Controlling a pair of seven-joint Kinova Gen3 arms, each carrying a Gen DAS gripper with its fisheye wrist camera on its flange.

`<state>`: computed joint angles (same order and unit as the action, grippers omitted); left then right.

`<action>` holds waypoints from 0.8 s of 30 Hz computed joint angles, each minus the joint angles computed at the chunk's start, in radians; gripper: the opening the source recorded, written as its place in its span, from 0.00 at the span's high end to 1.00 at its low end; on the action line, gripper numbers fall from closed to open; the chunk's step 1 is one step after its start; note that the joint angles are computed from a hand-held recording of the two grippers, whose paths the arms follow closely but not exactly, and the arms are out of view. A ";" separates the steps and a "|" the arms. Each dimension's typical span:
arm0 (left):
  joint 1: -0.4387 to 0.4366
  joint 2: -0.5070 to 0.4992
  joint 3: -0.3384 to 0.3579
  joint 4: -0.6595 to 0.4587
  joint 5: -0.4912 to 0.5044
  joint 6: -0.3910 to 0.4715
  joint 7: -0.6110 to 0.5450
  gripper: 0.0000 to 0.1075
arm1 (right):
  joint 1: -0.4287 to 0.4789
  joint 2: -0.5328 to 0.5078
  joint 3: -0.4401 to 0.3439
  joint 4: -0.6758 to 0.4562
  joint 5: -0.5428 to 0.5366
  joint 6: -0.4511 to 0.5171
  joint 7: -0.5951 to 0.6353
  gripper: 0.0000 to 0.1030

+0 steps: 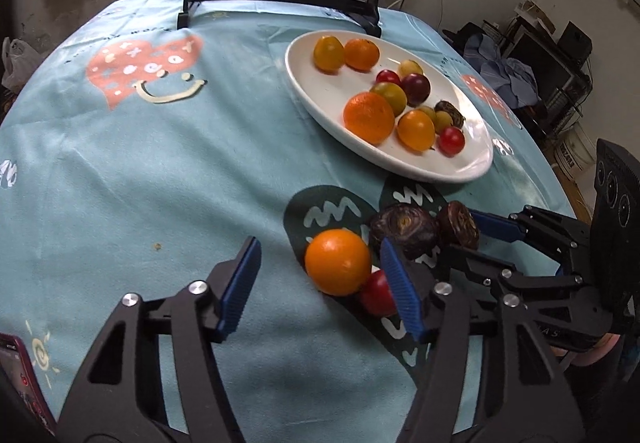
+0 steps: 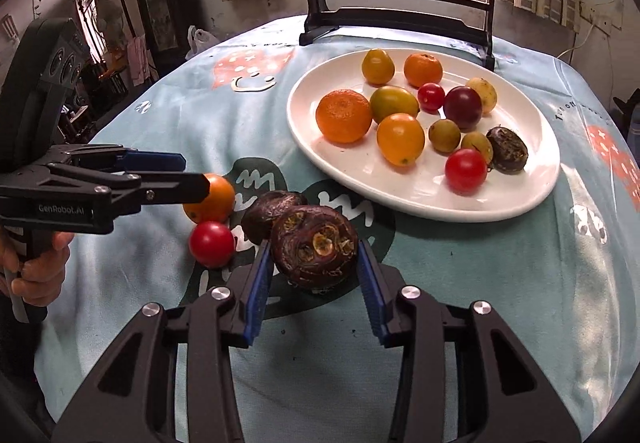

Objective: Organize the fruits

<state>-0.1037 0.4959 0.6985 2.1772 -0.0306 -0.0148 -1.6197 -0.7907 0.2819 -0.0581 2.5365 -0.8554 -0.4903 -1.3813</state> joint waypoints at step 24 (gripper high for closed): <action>-0.110 0.056 0.131 0.021 0.001 -0.038 -0.055 0.64 | 0.010 -0.032 -0.038 0.033 -0.027 -0.062 -0.020 0.59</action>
